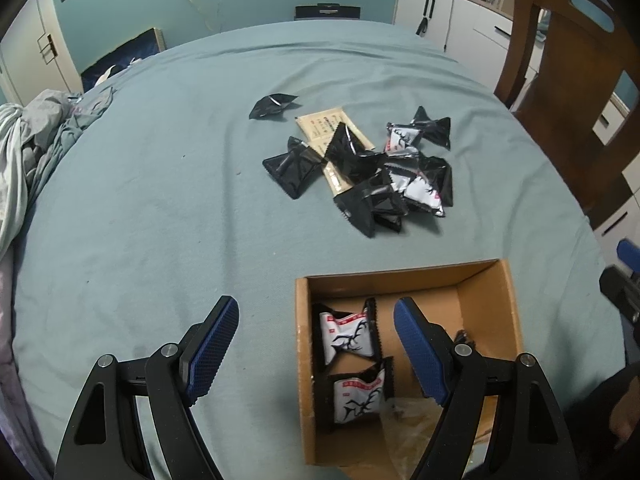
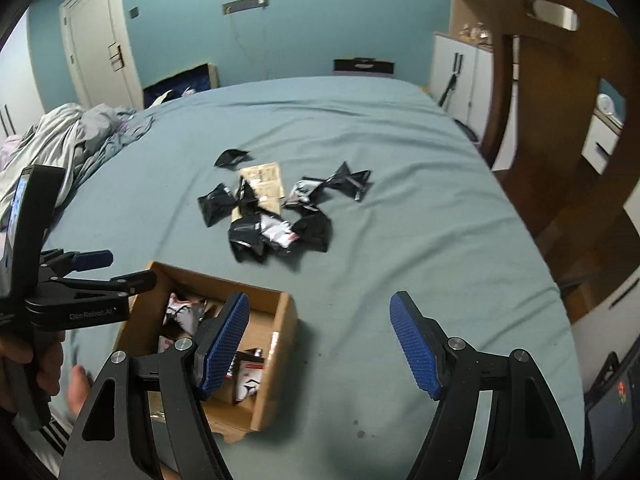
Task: Organize snacks
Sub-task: 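Grasp a black snack packet from the pile with the right gripper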
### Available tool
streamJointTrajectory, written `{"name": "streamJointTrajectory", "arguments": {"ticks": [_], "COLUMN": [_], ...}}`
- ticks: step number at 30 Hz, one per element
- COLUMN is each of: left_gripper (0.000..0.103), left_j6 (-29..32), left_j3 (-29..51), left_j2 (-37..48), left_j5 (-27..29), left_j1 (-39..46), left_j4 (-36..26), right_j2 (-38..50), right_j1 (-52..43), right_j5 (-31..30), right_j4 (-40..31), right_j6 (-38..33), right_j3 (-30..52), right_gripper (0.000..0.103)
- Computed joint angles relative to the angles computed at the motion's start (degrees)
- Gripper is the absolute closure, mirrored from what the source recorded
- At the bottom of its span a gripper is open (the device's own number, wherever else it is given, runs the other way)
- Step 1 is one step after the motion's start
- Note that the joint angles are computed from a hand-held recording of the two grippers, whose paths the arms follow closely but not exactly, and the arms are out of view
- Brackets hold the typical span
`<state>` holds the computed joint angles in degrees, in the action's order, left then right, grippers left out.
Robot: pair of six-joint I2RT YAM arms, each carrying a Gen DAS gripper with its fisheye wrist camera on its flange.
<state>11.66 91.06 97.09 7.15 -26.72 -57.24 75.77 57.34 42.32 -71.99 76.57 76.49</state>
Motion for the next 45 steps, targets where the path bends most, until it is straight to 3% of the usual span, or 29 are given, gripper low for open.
{"name": "streamJointTrajectory", "arguments": {"ticks": [3, 13, 20, 23, 27, 35, 45], "left_gripper": [0.022, 0.019, 0.018, 0.018, 0.017, 0.012, 0.012], "left_j6": [-0.4, -1.0, -1.6, -2.3, -2.6, -2.3, -2.7], "left_j3": [0.6, 2.2, 4.1, 5.5, 6.4, 6.9, 8.0], "left_j2": [0.1, 1.1, 3.4, 5.0, 5.8, 6.1, 7.4], "left_j5": [0.5, 0.7, 1.0, 2.3, 2.8, 3.4, 4.2], "left_j1": [-0.1, -0.7, -0.6, 0.1, 0.3, 0.2, 0.8], "left_j4": [-0.2, -0.6, -0.8, -1.9, -2.6, -3.4, -3.8], "right_j2": [-2.2, -5.0, -6.2, -6.1, -2.7, 9.0, 17.6], "right_j1": [-2.8, -14.9, -23.6, -27.9, -34.8, -42.7, -49.8], "right_j5": [-4.9, -16.8, -22.4, -28.8, -37.8, -42.6, -49.1], "right_j4": [5.4, 12.2, 17.2, 22.3, 27.0, 31.1, 41.3], "right_j6": [-2.8, -7.5, -16.1, -19.0, -23.4, -30.9, -30.9], "right_j3": [-3.5, -7.7, -10.1, -12.5, -12.7, -7.0, -6.3], "right_gripper": [0.031, 0.031, 0.031, 0.031, 0.031, 0.031, 0.031]}}
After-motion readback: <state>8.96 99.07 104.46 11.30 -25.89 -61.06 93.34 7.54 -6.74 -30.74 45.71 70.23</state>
